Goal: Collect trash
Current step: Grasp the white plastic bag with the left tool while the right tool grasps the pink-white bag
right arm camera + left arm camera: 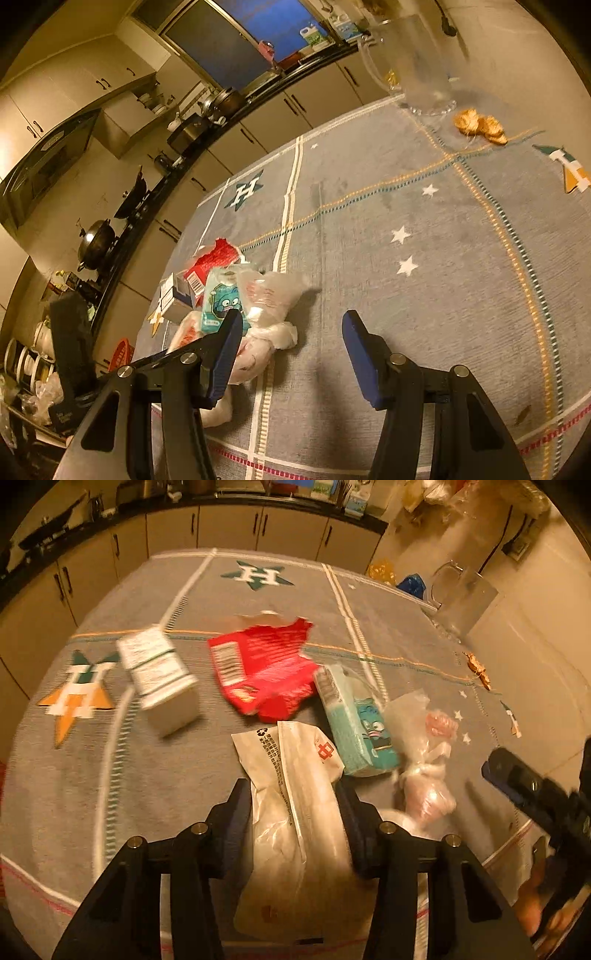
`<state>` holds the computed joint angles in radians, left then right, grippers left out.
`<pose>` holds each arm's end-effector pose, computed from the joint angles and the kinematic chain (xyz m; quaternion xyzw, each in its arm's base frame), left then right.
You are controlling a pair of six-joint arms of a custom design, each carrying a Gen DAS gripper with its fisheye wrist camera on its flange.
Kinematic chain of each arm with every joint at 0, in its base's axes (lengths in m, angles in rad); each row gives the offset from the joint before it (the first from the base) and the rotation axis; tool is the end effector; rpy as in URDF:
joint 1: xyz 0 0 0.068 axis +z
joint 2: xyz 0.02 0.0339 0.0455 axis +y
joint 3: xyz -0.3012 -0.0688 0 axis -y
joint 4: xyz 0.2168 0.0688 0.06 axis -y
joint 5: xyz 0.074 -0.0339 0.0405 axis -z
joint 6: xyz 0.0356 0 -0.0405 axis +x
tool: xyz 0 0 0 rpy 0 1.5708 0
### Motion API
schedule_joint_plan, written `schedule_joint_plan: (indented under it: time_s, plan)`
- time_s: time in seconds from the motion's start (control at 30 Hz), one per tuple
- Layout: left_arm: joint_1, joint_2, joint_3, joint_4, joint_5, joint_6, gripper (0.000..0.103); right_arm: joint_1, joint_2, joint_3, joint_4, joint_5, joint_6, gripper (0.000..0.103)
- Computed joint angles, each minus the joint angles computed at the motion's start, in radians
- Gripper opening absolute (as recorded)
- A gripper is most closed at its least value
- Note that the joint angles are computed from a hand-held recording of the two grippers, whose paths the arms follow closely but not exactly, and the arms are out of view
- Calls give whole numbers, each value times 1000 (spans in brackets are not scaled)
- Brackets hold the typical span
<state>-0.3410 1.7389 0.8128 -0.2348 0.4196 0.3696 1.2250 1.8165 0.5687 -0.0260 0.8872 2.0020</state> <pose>0.2695 -0.1110 0.1755 0.3729 0.8830 -0.2010 0.2019 0.1098 0.2232 0.1268 0.3971 0.8027 0.1516 0.4184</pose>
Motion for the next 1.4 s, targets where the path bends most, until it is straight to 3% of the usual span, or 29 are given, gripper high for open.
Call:
schedule_joint_plan:
  time_s: [0.23, 0.47, 0.63, 0.77, 0.97, 1.23, 1.4]
  plan:
    - [181, -37, -71, 66, 131, 130, 46, -90, 48, 13, 170, -101, -195, 61]
    - [223, -1, -59, 110, 174, 110, 46, -186, 101, 130, 86, -213, -267, 60]
    - [239, -31, -94, 167, 192, 102, 46, -215, 157, 203, 34, -234, -320, 48]
    - [236, -47, -112, 193, 191, 95, 46, -192, 162, 220, -30, -190, -303, 43]
    - [228, -67, -151, 256, 176, 84, 46, -98, 158, 307, -318, -19, -132, 43]
    - [225, -78, -170, 281, 167, 78, 46, -58, 200, 420, -317, 61, -310, 43]
    - [219, -83, -176, 287, 156, 71, 46, -40, 213, 448, -322, 91, -349, 43]
